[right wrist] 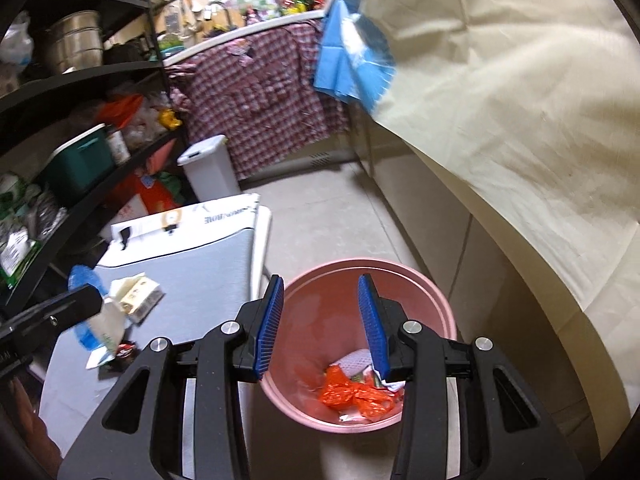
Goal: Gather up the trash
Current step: 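Reach the left gripper to the blue shoe cover while the right approaches the paper cup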
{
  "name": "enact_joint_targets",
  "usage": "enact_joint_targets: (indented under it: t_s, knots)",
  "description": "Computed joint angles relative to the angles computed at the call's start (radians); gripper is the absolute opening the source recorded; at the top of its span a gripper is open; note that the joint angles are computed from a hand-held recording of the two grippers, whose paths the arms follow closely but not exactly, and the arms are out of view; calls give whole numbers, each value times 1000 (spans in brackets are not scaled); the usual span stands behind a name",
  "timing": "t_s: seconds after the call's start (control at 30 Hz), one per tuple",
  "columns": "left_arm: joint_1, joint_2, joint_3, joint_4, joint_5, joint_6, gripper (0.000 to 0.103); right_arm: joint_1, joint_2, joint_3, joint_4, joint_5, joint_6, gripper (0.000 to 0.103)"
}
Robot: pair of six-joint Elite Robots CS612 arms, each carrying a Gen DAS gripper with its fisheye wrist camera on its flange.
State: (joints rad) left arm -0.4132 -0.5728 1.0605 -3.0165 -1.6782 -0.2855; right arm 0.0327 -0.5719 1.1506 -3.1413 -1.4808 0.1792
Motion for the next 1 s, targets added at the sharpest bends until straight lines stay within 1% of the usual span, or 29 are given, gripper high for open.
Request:
enact_joint_targets:
  t_s: [0.07,0.2,0.27,0.43,0.53,0.63,0.7,0.8,0.93,1.0]
  knots:
    - [7,-22,35,-17,18,-2,25,4,-6,13,-16,17,-11,40]
    - [25,-69,106,-56,81,-22,25,16,-9,25,-46,49,-39,38]
    - [34,-85,130,-66,106,-29,25,21,-8,25,-53,70,-47,36]
    - [57,-124,193,-77,157,-41,25,34,-3,19,-48,134,-64,22]
    - [68,-137,223,-90,181,-54,25,43,3,9,-33,172,-69,20]
    - [78,-138,244,-111,200,-83,25,53,14,-7,-16,198,-82,20]
    - [85,-128,244,-111,201,-119,25,63,22,-19,-7,210,-99,20]
    - [89,-115,242,-105,207,-143,25,75,36,-40,6,230,-126,20]
    - [86,-94,226,-92,210,-123,25,89,54,-67,26,253,-143,20]
    - [88,-81,214,-84,195,-116,25,93,62,-80,37,267,-147,20]
